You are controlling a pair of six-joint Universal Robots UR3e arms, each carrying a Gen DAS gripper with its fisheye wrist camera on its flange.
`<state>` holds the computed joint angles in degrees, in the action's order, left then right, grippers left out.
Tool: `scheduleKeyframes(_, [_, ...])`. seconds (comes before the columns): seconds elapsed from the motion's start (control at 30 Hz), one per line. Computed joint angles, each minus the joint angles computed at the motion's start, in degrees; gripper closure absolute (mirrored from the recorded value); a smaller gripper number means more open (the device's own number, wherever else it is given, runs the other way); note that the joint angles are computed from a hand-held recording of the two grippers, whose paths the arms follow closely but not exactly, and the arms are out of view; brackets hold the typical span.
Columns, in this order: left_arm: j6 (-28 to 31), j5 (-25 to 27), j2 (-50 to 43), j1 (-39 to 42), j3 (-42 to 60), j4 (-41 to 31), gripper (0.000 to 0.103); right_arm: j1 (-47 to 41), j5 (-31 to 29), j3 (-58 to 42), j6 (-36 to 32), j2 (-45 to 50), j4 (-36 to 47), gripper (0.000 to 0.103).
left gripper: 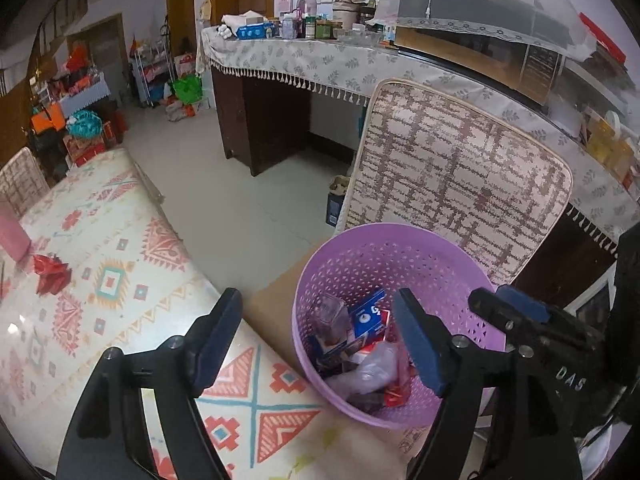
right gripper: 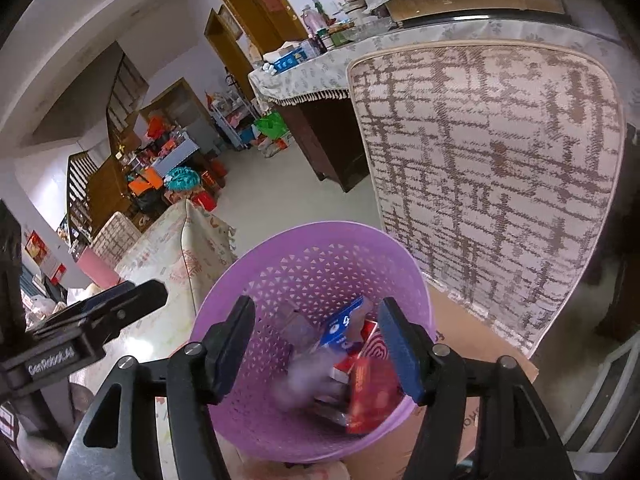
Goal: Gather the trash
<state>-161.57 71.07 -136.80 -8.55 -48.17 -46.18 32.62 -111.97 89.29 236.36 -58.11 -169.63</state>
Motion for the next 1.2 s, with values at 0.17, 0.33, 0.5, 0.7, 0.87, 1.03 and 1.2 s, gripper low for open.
scheduleKeyframes(0.17, [1.5, -0.5, 7.7, 1.1, -12.9, 5.8, 0.026, 2.1, -2.4, 0.5, 1.5, -1.0, 0.7, 0.033])
scheduleKeyframes(0.33, [3.9, -0.5, 15.6, 2.1, -26.1, 11.9, 0.025, 4.6, -4.1, -0.6, 2.8, -1.1, 2.3, 0.033])
scheduleKeyframes(0.5, [6.3, -1.3, 22.6, 3.9, -37.0, 17.3, 0.023, 7.5, -6.5, -2.3, 4.3, -1.1, 5.3, 0.032])
scheduleKeyframes(0.7, [8.5, -3.7, 30.3, 7.0, -47.3, 20.6, 0.022, 11.6, -9.5, -6.0, 6.2, -0.1, 9.5, 0.031])
scheduleKeyframes(0.87, [10.6, -6.2, 37.1, 10.4, -55.8, 23.3, 0.021, 15.1, -12.1, -10.6, 7.1, 1.8, 13.3, 0.029])
scheduleKeyframes(1.03, [12.5, -9.4, 44.4, 14.5, -65.2, 26.7, 0.020, 18.2, -14.8, -15.6, 8.0, 4.0, 17.3, 0.028])
scheduleKeyframes(1.2, [13.7, -13.2, 51.0, 19.2, -73.6, 29.8, 0.018, 21.3, -17.3, -20.6, 9.1, 6.3, 21.9, 0.027])
